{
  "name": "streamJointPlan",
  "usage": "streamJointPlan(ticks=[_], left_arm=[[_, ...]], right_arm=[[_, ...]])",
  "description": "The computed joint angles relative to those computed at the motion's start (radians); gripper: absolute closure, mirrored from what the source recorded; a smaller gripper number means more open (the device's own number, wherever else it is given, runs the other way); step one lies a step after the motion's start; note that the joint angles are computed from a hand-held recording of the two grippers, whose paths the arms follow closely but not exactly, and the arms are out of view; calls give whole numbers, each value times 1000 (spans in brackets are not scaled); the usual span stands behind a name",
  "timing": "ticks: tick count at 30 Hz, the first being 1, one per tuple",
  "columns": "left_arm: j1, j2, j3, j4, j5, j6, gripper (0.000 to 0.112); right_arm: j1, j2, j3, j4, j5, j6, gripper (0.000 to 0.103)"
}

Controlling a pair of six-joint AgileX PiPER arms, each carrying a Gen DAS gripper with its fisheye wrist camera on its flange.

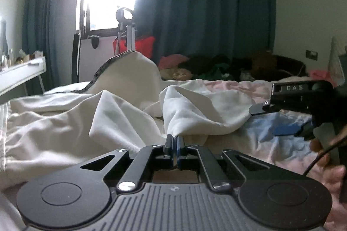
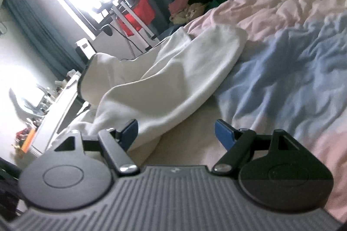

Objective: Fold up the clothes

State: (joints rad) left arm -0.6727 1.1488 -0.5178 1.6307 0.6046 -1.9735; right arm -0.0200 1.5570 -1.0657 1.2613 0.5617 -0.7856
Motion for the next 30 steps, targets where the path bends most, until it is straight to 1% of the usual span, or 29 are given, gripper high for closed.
streamJointPlan(ticks=[3,5,7,11,12,14,15,17,20,22,23,24,25,27,30], left_arm=[[19,-39,18,-29,-27,-9,110],[36,-42,21,-37,-52,-19,110],[40,-50,9,-77,-64,19,110],[6,-56,0,-97,-30,30,109],[4,-54,0,-93,-26,24,109],[-1,-47,4,-78,-22,4,109],[-4,-43,6,-72,-21,-2,109],[6,-31,5,-73,-40,-3,109],[18,-8,-1,-68,-68,-4,109],[21,10,-5,-48,-76,-16,109],[24,18,-7,-40,-79,-22,109],[27,25,-9,-35,-81,-29,109],[30,32,-11,-28,-83,-36,109],[36,43,-14,-17,-83,-49,109],[46,60,-17,-1,-84,-67,109]], right_arm=[[5,6,7,46,31,-31,22],[-7,31,6,104,79,-70,22],[-35,75,9,196,175,-109,22],[-60,185,3,327,371,-154,23],[-59,213,0,355,413,-167,23],[-50,262,-9,399,462,-173,24],[-45,281,-16,415,475,-172,30],[-35,311,-29,438,490,-174,34],[-24,323,-43,446,473,-184,52],[-25,318,-51,429,448,-172,76],[-28,316,-55,428,447,-172,81],[-30,315,-59,426,446,-171,88],[-35,312,-57,434,456,-184,93],[-37,291,-57,450,458,-212,95],[-36,255,-60,474,462,-247,96]])
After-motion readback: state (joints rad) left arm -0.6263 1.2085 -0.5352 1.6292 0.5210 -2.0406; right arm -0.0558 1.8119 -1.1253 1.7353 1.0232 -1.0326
